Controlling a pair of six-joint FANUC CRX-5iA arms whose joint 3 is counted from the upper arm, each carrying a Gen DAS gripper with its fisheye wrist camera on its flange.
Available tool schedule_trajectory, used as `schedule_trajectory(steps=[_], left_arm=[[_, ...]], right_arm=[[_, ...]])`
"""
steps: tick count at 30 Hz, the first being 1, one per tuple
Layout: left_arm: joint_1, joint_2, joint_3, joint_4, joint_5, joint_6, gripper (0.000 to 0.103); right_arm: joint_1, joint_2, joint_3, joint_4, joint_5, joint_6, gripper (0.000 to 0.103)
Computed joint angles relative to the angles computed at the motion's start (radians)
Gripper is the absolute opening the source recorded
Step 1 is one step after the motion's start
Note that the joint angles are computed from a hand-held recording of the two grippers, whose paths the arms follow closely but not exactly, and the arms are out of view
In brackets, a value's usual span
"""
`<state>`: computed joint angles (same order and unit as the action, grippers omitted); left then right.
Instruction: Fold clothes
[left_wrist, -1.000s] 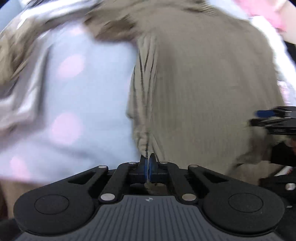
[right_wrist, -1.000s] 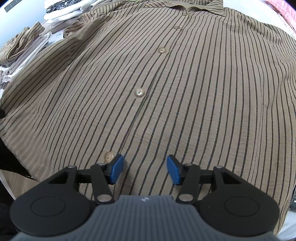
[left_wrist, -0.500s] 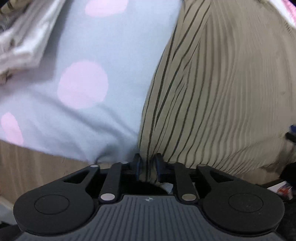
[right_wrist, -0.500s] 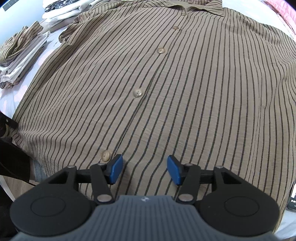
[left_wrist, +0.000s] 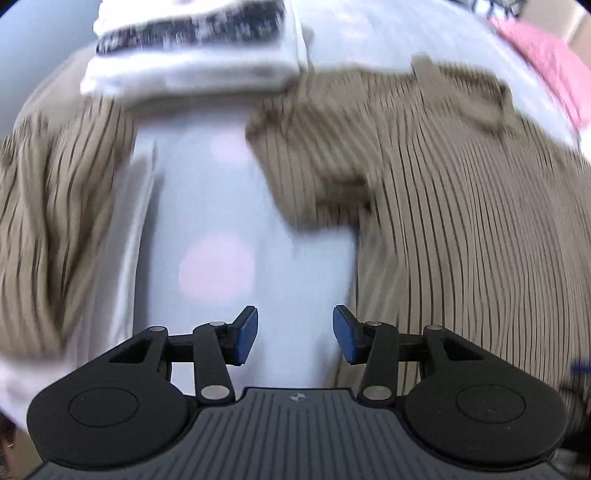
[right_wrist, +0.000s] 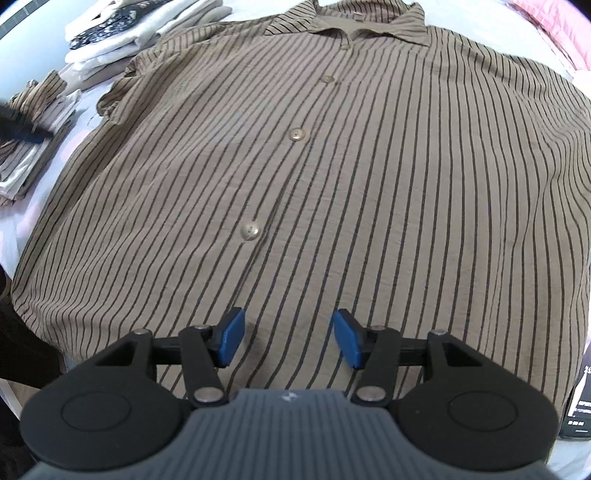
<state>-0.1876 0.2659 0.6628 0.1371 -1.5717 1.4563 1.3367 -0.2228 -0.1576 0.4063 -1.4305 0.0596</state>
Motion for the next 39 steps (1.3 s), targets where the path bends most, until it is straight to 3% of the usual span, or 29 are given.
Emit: schedule_trajectory(steps=[3, 6, 9, 15, 17, 18, 21, 25, 30, 33, 39], left_arm=[[0.008, 0.063, 0.039, 0.063, 0.095, 0.073, 0.043], [-0.016, 0.152, 0.125, 0.055, 0.154, 0.126, 0.046], [-0.023, 0.234, 0.211, 0.045, 0.172, 0.176, 0.046], [-0.037, 0.311, 0.246, 0.046, 0.219, 0.253, 0.046], [-0.037, 0.309, 0.221, 0.045, 0.248, 0.265, 0.031], [-0.038, 0.307, 0.208, 0.046, 0.263, 0.271, 0.012], [-0.048, 0.27, 0.167, -0.017, 0.319, 0.295, 0.002], [-0.068, 0.238, 0.19, -0.164, 0.359, 0.303, 0.001], [-0.14, 0.256, 0.269, -0.387, 0.391, 0.158, 0.0], [-0.213, 0.265, 0.27, -0.582, 0.446, 0.096, 0.0], [-0.257, 0.305, 0.303, -0.715, 0.424, 0.092, 0.0]], right_arm=[[-0.021, 0.0, -0.003, -0.011, 0.011, 0.004, 0.058], [-0.039, 0.0, -0.008, -0.015, 0.024, 0.012, 0.059], [-0.058, 0.005, -0.007, -0.02, 0.038, 0.029, 0.062], [-0.09, 0.027, 0.007, -0.025, 0.053, 0.074, 0.064], [-0.098, 0.029, 0.008, -0.028, 0.059, 0.078, 0.065], [-0.101, 0.03, 0.008, -0.031, 0.062, 0.08, 0.066], [-0.105, 0.031, 0.007, -0.034, 0.069, 0.087, 0.069], [-0.102, 0.031, 0.005, -0.032, 0.07, 0.098, 0.071], [-0.103, 0.026, 0.0, -0.034, 0.073, 0.098, 0.072], [-0.103, 0.025, -0.002, -0.035, 0.076, 0.097, 0.073], [-0.1, 0.019, -0.009, -0.033, 0.08, 0.095, 0.073]])
